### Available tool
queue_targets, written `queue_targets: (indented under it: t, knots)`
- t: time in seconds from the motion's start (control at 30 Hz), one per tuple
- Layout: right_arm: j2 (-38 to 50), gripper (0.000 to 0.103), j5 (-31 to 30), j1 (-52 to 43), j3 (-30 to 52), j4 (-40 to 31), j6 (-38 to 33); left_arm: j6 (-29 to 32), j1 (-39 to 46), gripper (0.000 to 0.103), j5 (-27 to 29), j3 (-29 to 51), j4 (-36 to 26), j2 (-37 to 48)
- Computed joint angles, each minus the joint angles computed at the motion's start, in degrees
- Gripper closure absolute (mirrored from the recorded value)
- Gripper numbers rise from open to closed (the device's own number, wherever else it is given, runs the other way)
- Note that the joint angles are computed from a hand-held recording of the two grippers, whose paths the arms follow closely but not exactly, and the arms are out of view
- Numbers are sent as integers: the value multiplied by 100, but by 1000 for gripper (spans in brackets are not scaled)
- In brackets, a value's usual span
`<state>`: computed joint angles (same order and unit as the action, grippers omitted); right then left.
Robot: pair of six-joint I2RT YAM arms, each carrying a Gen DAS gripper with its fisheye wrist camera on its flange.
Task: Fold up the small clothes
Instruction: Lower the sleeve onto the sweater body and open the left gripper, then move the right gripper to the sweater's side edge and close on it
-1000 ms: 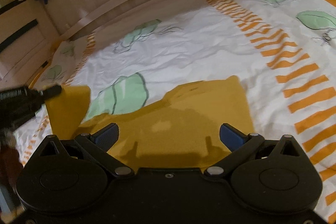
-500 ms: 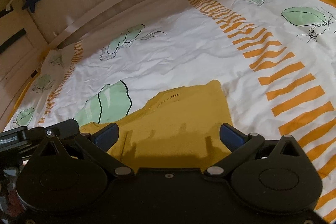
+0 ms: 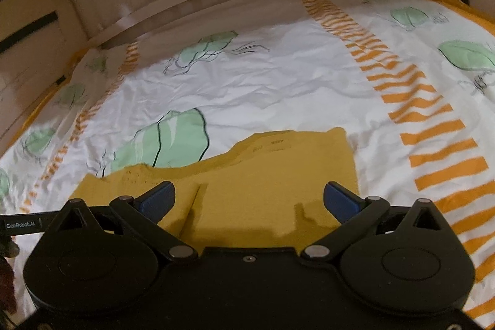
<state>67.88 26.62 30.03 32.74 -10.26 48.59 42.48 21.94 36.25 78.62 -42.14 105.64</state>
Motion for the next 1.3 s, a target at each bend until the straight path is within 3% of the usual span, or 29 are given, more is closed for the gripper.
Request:
queue_targets:
  t: [0.17,0.33,0.67,0.87,1.13,1.3]
  knots:
    - [250,1,166,288,183,-3,-371,352,354,69,-389,242,-115,280]
    - [539,1,262,524,324,40,-559,155,530,69,-677,466,94,702]
    - [1358,1,492,1022,759,-111,-676,10,279,70,-1120,1400,-225,1547]
    - [1955,3,793,1309,1261,-359,-1054,92,437,69,-673,1896,-888,1649]
    - [3095,10,891,1204,2169,-562,-1580,-283,534,69,-443,2127,-808,1637]
    - [3191,15,1029,928,2181,-898,-995,-372,587,69,-223,2546,-1166,1792]
